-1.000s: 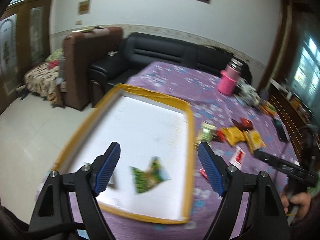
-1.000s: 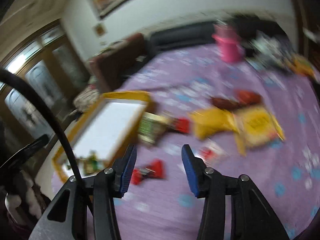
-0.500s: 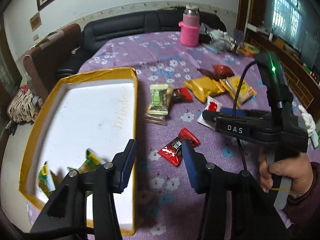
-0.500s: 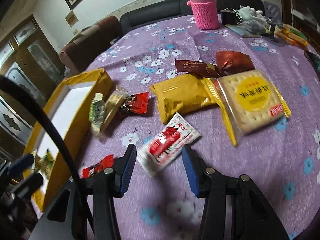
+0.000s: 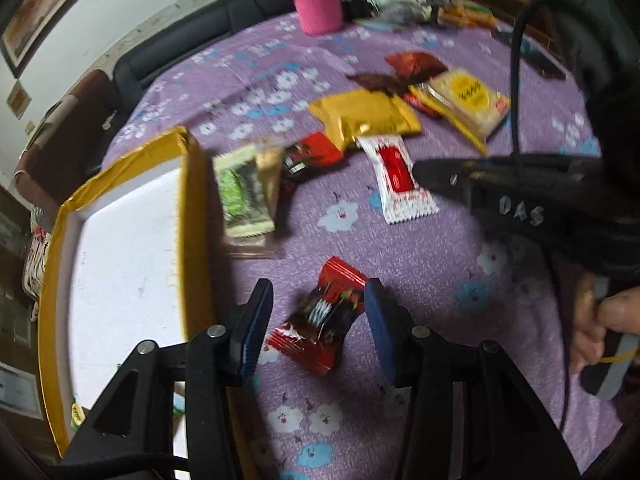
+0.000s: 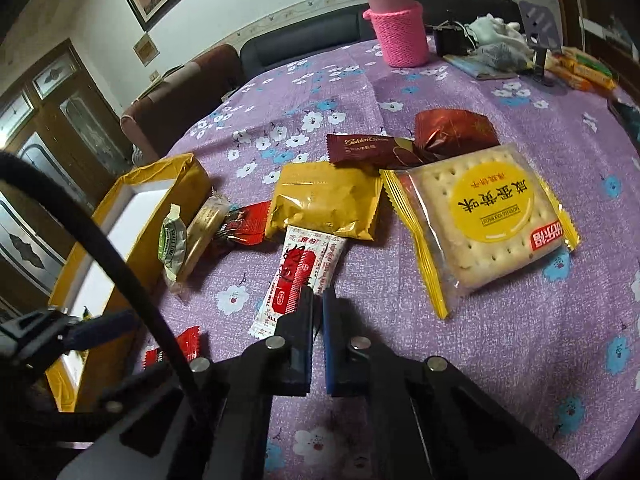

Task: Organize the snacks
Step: 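Grasp the red candy with the left tool while the right grasps the sauce packet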

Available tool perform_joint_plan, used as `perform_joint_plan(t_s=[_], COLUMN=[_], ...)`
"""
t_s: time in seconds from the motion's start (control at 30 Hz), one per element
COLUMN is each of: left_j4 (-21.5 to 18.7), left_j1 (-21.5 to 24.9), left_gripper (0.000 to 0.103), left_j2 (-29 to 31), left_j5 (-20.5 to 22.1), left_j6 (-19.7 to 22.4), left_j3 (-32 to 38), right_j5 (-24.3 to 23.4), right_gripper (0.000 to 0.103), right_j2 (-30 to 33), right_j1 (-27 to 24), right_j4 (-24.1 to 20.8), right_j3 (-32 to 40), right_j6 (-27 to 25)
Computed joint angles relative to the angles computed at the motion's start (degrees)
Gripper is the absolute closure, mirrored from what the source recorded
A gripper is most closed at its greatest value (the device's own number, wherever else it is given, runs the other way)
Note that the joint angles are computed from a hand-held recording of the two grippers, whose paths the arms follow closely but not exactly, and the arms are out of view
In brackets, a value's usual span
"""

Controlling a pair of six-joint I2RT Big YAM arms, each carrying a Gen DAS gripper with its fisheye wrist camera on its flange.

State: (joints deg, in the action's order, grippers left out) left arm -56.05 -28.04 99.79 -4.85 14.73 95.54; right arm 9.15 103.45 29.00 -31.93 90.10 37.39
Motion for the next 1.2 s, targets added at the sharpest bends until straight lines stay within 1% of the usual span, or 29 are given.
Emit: perform_joint_plan(t_s=[0.03, 0.07, 0.1, 0.13, 0.2, 0.27, 0.33, 0.37, 0.43, 0.5, 0.57, 0.63, 0.73, 0.87, 0.9, 0.93, 1.0, 1.1, 1.17, 1.2], left_j4=[-0.64, -1.23, -1.23, -1.21, -0.33, 0.28, 1.01, 1.29, 2.20, 2.71, 3.49, 4.69, 6.33, 7.28, 7.73, 8.10, 9.05, 10.38, 11.30, 12.07], left_j1=[0.04, 0.03, 0.12, 0.08, -0.21, -0.01, 0.56, 0.82, 1.58, 2.18, 2.88, 3.70, 4.77, 6.80, 7.60, 8.13, 9.40, 11.08, 12.23, 12.94], left_gripper=[0.054, 0.062, 0.070, 0.074, 0.075, 0.076, 0.076, 0.076, 0.076, 0.076, 0.076, 0.076, 0.076, 0.076, 0.076, 0.076, 0.076, 0.076, 0.076, 0.076], left_j2=[0.41, 0.75, 0.59, 0.47, -0.08, -0.71, -1.53, -1.96, -3.43, -4.74, -6.01, -7.58, -9.68, -12.08, -12.89, -13.40, -14.45, -15.62, -16.25, -16.69], left_j5=[0.51, 1.01, 2.43, 2.64, 1.75, 2.40, 3.68, 4.14, 5.48, 6.47, 7.26, 8.72, 10.23, 11.82, 12.34, 12.53, 13.03, 13.25, 13.55, 13.59], left_j6=[0.25, 0.35, 0.35, 0.43, 0.50, -0.32, -1.75, -2.36, -3.78, -4.88, -6.05, -7.15, -8.15, -9.13, -9.47, -9.82, -10.64, -11.91, -12.46, -12.87], left_j3=[0.28, 0.54, 0.24, 0.02, -0.86, -1.65, -2.49, -2.85, -4.08, -4.98, -5.76, -6.98, -8.81, -10.95, -11.70, -12.16, -13.28, -14.63, -15.34, -15.76], right_j5=[-0.31, -0.72, -1.43, -2.10, -3.28, -4.46, -4.72, -4.39, -4.15, -4.51, -4.40, -3.28, 0.65, 8.22, 10.33, 11.89, 14.10, 13.30, 13.44, 13.93], right_gripper=[0.102, 0.102, 0.101, 0.100, 0.100, 0.095, 0.084, 0.081, 0.072, 0.068, 0.065, 0.060, 0.058, 0.059, 0.068, 0.071, 0.074, 0.083, 0.084, 0.085], right_j2=[-0.03, -0.02, -0.08, -0.15, -0.43, -0.73, -1.07, -1.14, -1.18, -1.07, -0.62, 0.41, 3.44, 9.01, 10.05, 10.59, 10.76, 9.03, 7.39, 7.03], right_j1=[-0.02, -0.14, -0.30, -0.41, -0.76, -1.10, -1.11, -1.04, -0.91, -0.90, -0.87, -0.53, 0.51, 2.22, 2.70, 3.02, 3.41, 3.32, 3.39, 3.50], right_j4=[0.03, 0.15, 0.41, 0.71, 1.67, 2.70, 3.78, 3.96, 4.43, 4.55, 3.23, 0.65, -6.34, -17.29, -19.28, -20.31, -20.37, -17.77, -15.45, -15.04], right_j3=[-0.02, -0.06, -0.21, -0.36, -0.99, -1.63, -2.22, -2.29, -2.36, -2.17, -1.07, 1.16, 7.12, 17.05, 18.73, 19.49, 19.32, 16.53, 14.25, 13.84], right_j6=[0.17, 0.26, 0.31, 0.43, 1.20, 1.72, 1.87, 1.72, 1.42, 1.71, 2.12, 2.24, 0.69, -1.13, -1.63, -2.08, -2.78, -1.97, -1.32, -1.22])
